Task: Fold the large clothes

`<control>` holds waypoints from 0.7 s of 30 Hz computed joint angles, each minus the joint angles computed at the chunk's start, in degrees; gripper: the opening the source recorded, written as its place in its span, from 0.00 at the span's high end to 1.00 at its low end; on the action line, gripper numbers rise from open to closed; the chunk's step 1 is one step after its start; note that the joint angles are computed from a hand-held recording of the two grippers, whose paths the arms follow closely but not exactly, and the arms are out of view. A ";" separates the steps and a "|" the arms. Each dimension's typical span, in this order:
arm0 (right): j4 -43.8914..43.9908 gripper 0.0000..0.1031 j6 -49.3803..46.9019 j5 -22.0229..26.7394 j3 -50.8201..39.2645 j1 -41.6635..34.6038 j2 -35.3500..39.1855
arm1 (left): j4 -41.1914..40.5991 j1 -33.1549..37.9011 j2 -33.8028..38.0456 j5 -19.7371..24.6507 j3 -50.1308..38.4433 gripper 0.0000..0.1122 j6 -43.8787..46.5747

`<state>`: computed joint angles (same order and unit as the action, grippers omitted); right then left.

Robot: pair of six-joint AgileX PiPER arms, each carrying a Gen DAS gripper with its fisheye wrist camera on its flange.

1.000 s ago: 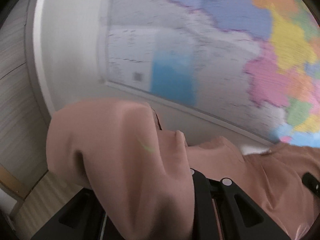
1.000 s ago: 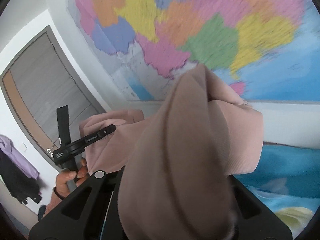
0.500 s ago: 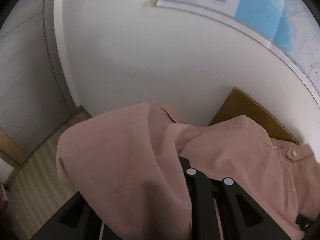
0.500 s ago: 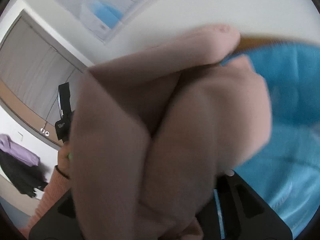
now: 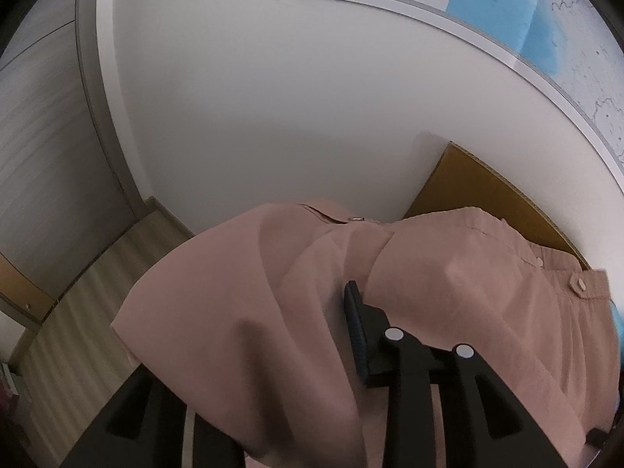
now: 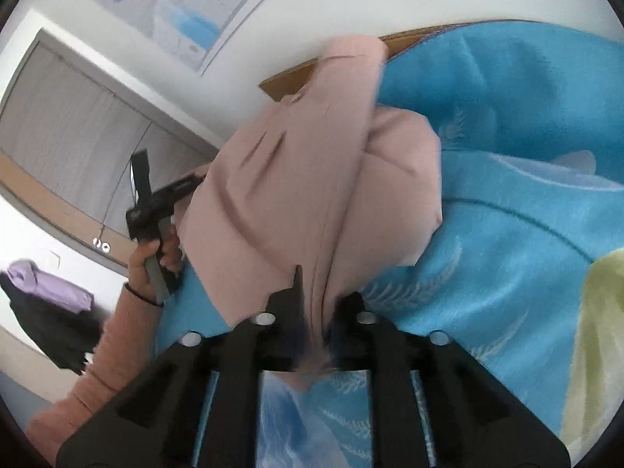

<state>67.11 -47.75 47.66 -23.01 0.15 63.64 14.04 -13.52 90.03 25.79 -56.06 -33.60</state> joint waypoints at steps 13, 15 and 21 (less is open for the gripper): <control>-3.37 0.55 10.10 -10.69 1.51 8.94 -2.35 | -2.83 0.10 -1.71 -1.72 2.59 0.53 4.48; -7.76 0.44 12.94 -10.66 0.85 8.24 -3.90 | -0.92 -0.45 -3.27 -1.13 3.57 0.49 3.93; -14.22 0.38 16.58 -8.09 -1.73 0.74 -7.26 | 16.93 -7.31 -10.43 4.99 6.96 0.41 -9.90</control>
